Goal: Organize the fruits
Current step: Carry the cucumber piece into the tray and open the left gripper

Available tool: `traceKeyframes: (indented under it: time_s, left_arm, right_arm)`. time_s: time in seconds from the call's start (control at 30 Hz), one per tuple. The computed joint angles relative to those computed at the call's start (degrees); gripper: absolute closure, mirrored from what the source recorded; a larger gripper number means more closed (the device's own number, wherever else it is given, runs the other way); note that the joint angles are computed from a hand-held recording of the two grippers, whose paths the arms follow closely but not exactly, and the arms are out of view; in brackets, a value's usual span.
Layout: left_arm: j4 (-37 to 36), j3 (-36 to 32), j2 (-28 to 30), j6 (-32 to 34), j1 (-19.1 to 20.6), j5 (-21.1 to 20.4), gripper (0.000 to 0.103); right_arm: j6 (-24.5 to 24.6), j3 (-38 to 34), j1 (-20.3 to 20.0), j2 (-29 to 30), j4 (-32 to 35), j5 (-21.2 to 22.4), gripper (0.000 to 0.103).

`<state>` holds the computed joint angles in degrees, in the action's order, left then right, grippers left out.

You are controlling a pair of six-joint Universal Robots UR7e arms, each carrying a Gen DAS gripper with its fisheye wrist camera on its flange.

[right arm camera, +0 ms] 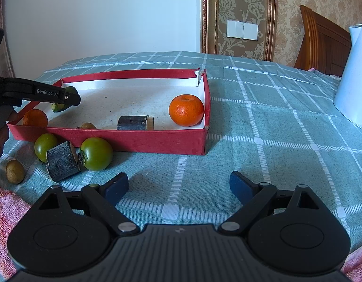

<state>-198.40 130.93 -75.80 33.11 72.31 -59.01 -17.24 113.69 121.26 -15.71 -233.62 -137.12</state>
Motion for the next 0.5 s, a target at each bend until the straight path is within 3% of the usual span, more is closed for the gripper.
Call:
traceKeyframes:
  time_s: [0.5]
  left_arm:
    - [-0.85, -0.34, 1.75, 1.39, 0.66, 1.01, 0.071]
  right_arm:
    - [-0.01, -0.02, -0.01, -0.01, 0.02, 0.01, 0.009]
